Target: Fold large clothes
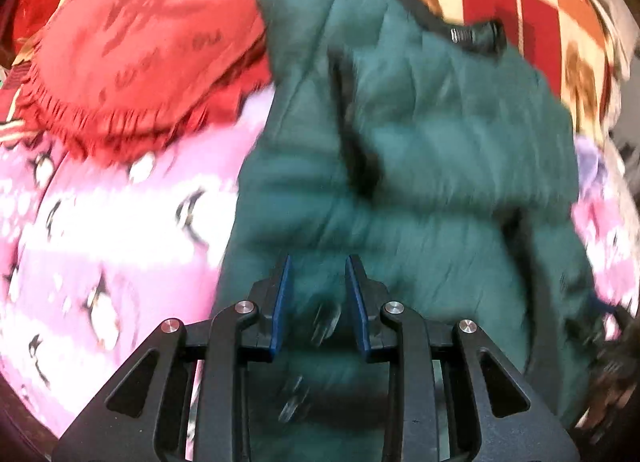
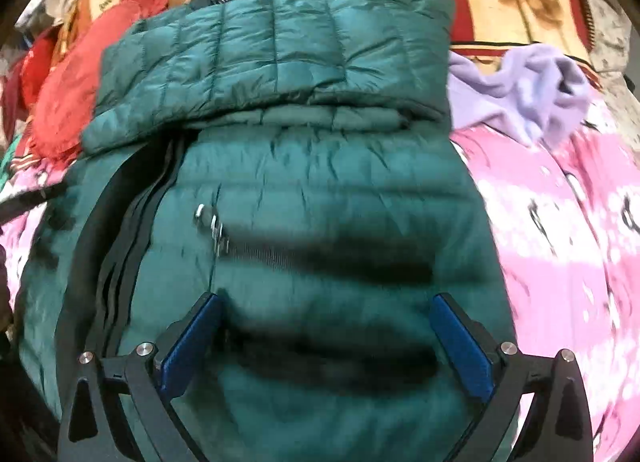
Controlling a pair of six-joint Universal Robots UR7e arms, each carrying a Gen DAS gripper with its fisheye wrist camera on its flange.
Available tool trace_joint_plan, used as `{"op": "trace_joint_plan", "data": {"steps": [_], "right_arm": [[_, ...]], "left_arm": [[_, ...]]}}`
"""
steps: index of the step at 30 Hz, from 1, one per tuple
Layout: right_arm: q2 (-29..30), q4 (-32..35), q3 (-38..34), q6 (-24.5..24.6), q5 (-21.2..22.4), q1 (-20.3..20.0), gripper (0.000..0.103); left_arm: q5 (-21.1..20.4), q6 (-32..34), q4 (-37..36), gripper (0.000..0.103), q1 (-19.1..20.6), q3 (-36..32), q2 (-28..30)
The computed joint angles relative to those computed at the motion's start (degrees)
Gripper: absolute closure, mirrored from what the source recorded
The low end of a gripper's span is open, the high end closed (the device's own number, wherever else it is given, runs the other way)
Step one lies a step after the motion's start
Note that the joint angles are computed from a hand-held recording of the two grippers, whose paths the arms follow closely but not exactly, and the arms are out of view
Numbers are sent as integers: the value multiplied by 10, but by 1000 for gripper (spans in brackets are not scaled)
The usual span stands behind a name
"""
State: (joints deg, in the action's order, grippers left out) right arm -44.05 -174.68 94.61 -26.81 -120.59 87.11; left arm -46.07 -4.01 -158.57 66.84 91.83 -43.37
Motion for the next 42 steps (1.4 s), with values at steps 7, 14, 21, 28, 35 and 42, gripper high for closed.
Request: {"op": "trace_joint_plan", "data": {"steps": [7, 14, 21, 28, 35, 42], "right_arm": [[-62, -166, 153, -67, 56, -36, 0], [-133, -270, 250, -49, 162, -91, 0], [-161, -173, 246, 23, 225, -141, 0], [-162, -161, 252, -16, 239, -134, 0], [-173, -134, 264, -30, 301, -148, 0], [-158, -144, 264, -51, 315, -150, 0]], "left_arm": [[-39, 105, -188, 47, -1, 157, -52], [-127, 117, -295, 22, 33, 248, -102], [-133, 142, -366, 22, 23, 284, -120], [-115, 120, -324, 22, 31, 262, -106], [-152, 95, -285, 22, 39, 263, -117], [-157, 85, -273, 22, 32, 273, -114]]}}
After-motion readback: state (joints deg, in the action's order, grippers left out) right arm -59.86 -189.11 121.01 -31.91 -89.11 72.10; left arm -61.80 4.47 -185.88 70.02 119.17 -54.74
